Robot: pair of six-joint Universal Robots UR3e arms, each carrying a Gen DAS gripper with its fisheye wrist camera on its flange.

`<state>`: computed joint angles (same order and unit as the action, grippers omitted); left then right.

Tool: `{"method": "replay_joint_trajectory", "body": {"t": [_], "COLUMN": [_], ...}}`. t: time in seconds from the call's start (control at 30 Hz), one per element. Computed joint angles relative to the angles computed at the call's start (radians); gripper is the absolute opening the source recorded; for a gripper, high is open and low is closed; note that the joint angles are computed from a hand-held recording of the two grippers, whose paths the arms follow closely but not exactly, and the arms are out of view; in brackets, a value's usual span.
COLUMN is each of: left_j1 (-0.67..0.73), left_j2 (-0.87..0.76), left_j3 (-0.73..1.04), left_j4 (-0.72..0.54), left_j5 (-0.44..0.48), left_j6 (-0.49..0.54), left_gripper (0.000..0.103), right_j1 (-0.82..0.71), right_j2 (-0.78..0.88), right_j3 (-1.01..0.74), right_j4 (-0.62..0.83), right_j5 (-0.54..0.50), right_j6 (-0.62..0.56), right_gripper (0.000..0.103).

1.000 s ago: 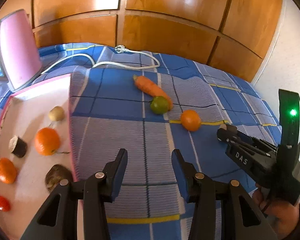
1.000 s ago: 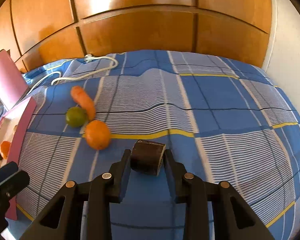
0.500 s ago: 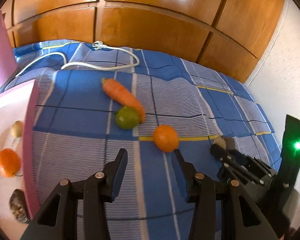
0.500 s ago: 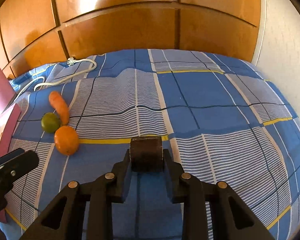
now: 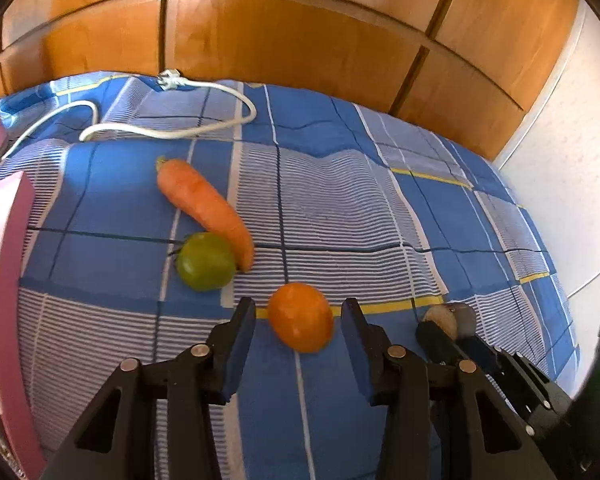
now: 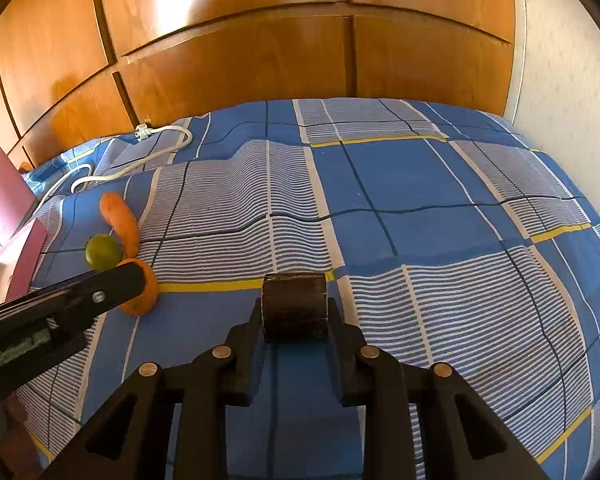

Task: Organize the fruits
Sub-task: 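Close the left tool around the orange on the bedspread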

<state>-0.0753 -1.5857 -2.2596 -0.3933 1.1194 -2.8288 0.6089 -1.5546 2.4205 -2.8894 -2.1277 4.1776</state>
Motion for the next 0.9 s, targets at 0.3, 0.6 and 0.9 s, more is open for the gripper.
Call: {"method": "replay_joint_trajectory", "body": {"t": [0.3,0.6,0.9], "left_j1": [0.060,0.306,0.506], "left_j2": [0.086,0.455,0.795], "left_j3": [-0.125,-0.325,-0.374], "left_j4": [0.042,-0.233,-0.640], "left_j5": [-0.022,-0.121,-0.168], "left_j6": [0.085,0.329,0.536], "left_gripper": [0.034,0.034,0.033], "right_j1": [-0.009,0.041,0.163], "right_j2": [-0.006,-0.001,0.048], "right_j3": [0.021,-0.002,-0.096], "right_j4": [-0.036,-0.012,0.085], "right_j5": [0.012,0.012,-0.019], "right_j6": [-0.003,-0.008,0.044], "right_gripper": [0.026,0.026,0.026]}}
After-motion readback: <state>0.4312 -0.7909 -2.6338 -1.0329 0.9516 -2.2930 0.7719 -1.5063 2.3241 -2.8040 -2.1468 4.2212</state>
